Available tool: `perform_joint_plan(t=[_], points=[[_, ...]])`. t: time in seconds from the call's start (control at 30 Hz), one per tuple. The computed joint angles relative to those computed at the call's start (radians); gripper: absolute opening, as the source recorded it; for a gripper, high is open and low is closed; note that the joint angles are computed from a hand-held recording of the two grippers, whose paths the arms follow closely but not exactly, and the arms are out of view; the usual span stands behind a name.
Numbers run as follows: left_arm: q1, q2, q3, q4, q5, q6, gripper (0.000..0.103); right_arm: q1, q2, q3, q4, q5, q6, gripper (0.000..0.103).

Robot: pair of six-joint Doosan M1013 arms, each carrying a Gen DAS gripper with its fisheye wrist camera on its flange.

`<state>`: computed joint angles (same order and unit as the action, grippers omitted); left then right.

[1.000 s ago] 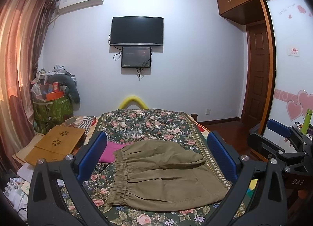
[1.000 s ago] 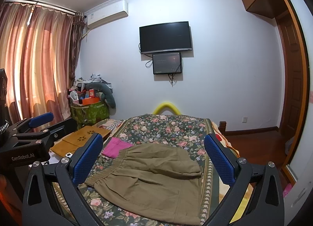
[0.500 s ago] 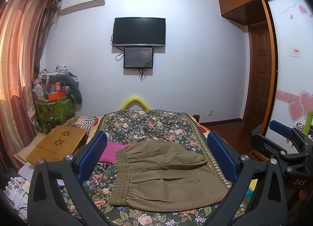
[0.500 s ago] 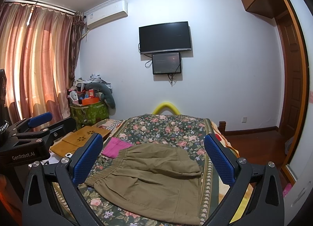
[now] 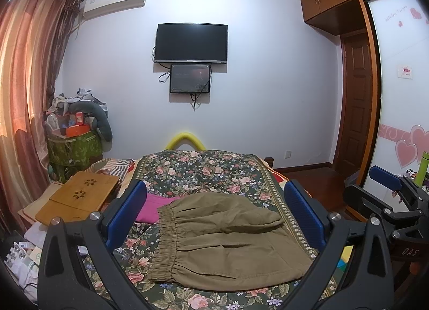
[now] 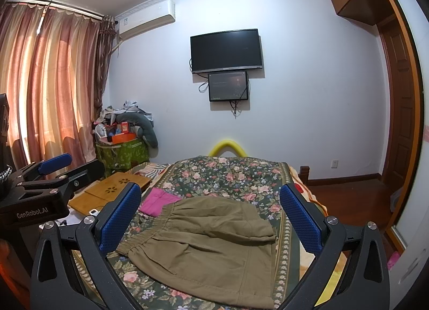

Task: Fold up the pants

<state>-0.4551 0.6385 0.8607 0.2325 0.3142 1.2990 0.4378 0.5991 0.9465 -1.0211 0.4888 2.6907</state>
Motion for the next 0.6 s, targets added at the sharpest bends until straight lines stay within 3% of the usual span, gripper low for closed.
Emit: perform_joint_plan(t=[0.6], points=[[0.001,0.003,-0.003,-0.001,0.001,-0.001,0.103,0.001,0.004,-0.005,0.006,0.012,-0.009,0.103]])
